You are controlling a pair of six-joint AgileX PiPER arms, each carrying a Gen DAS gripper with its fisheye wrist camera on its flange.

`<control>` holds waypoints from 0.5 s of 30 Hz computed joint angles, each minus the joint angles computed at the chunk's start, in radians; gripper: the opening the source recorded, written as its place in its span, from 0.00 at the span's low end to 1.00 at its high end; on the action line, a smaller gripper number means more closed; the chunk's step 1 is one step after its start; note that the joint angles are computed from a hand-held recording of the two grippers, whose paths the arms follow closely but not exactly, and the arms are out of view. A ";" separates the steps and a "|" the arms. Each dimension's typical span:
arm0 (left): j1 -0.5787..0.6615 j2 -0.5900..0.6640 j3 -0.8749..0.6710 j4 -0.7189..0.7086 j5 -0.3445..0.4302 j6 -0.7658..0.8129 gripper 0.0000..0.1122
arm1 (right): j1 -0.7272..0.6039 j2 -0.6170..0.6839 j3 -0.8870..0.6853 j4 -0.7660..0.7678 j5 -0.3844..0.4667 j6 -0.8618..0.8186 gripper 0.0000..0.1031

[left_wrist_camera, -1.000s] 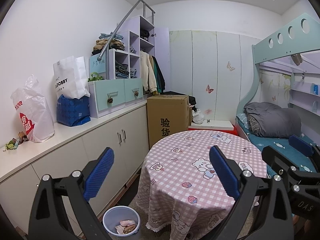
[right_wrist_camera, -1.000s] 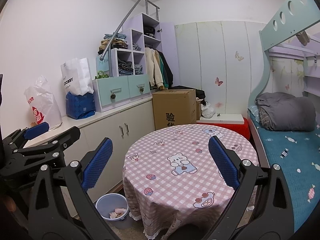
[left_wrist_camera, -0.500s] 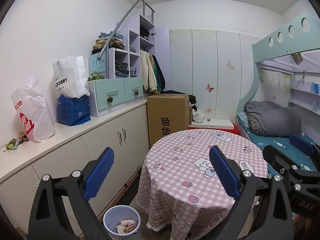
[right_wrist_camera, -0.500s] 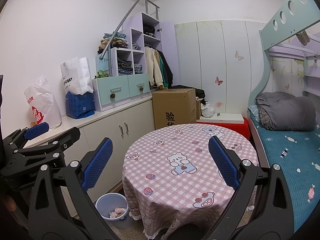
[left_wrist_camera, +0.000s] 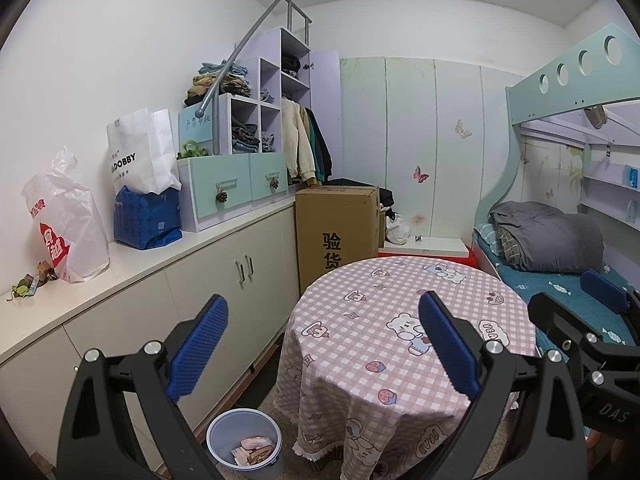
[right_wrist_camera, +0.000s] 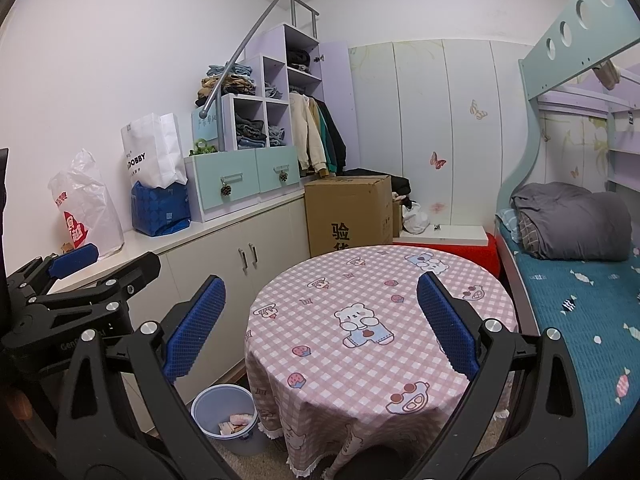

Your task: Collect trash

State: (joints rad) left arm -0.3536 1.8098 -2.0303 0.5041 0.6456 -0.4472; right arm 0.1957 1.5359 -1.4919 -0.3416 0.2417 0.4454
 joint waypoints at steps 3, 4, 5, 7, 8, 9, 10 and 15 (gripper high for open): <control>0.006 -0.004 0.016 -0.002 -0.011 -0.001 0.84 | 0.007 0.000 0.006 -0.033 0.000 0.035 0.92; 0.009 -0.007 0.024 -0.005 -0.016 0.001 0.84 | 0.008 0.000 0.007 -0.045 0.001 0.047 0.92; 0.010 -0.008 0.027 -0.005 -0.018 0.001 0.84 | 0.008 -0.001 0.010 -0.048 -0.001 0.051 0.92; 0.014 -0.016 0.046 -0.007 -0.029 0.001 0.84 | 0.007 0.000 0.008 -0.042 -0.001 0.044 0.92; 0.014 -0.016 0.046 -0.009 -0.028 0.002 0.84 | 0.008 0.000 0.008 -0.040 -0.001 0.043 0.92; 0.014 -0.016 0.045 -0.008 -0.028 0.002 0.84 | 0.007 0.000 0.007 -0.035 0.000 0.038 0.92; 0.016 -0.022 0.057 -0.008 -0.035 0.000 0.84 | 0.007 0.000 0.009 -0.034 0.000 0.038 0.92; 0.016 -0.014 0.044 -0.014 -0.027 0.008 0.84 | 0.010 -0.001 0.016 -0.052 0.001 0.057 0.92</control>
